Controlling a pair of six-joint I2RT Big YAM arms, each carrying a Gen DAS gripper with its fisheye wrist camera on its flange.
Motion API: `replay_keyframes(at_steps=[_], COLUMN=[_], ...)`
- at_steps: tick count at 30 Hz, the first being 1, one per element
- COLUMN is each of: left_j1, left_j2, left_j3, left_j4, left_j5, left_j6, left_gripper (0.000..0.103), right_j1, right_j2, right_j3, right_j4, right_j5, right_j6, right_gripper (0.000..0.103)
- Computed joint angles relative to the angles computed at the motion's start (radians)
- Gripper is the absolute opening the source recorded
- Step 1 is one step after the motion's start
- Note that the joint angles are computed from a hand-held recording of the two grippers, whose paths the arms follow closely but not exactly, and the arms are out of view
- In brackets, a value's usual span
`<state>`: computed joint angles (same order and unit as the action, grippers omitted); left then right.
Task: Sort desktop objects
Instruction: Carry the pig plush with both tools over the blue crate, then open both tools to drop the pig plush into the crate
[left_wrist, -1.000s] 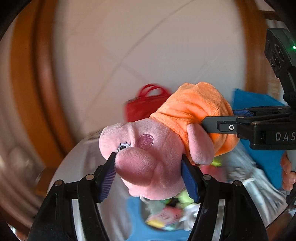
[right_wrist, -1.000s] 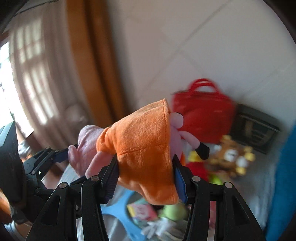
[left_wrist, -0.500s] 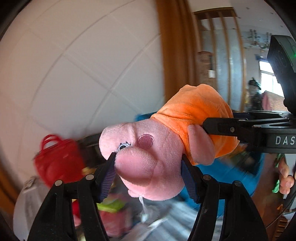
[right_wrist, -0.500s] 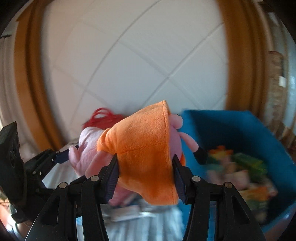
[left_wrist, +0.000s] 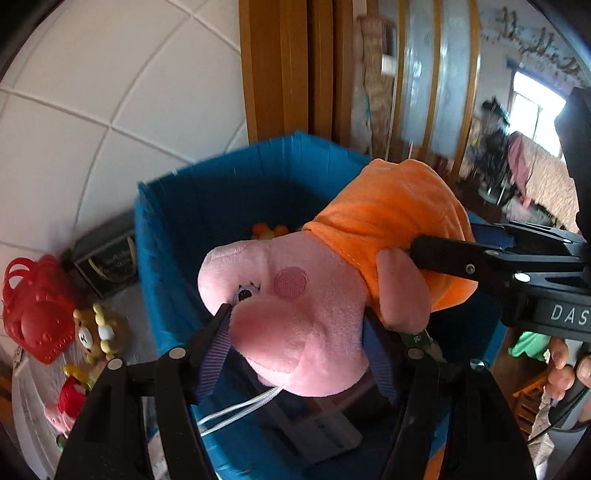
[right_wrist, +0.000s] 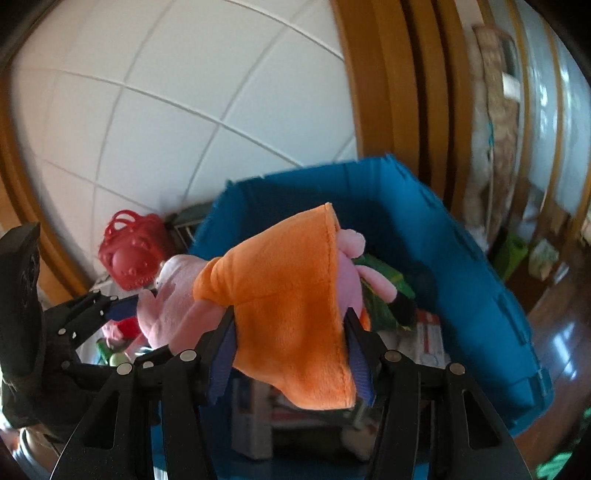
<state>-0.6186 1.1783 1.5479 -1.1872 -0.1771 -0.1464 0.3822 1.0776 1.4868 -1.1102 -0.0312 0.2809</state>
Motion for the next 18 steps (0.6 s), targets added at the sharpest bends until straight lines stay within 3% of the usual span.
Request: replay_keyframes(at_steps=[5, 7, 12, 18], left_j1=[-0.034, -0.030, -0.048, -0.065], left_j2=[0.074, 0.105, 0.091, 0.034], left_j3=[0.037, 0.060, 0.049, -0.005], left_j4=[-0.067, -0.082, -0.088, -0.046], left_j5=[-0.013, -0.056, -0.074, -0.123], left_j6=[-0.077, -0.079, -0.099, -0.109], left_gripper=[0.069, 0.069, 0.069, 0.069], right_j1=[-0.097, -0.141, -0.138, -0.129], right_j2=[0.003, 0.027, 0.033, 0.006], right_j3=[-0.050, -0.053, -0.067, -0.088], right_j4=[-0.009, -0.012, -0.026, -0.010], right_j5=[-0.115, -0.150, -0.103, -0.035], right_j6=[-0.030, -0.061, -0.073, -0.108], right_gripper=[0.057, 0.057, 0.058, 0.089])
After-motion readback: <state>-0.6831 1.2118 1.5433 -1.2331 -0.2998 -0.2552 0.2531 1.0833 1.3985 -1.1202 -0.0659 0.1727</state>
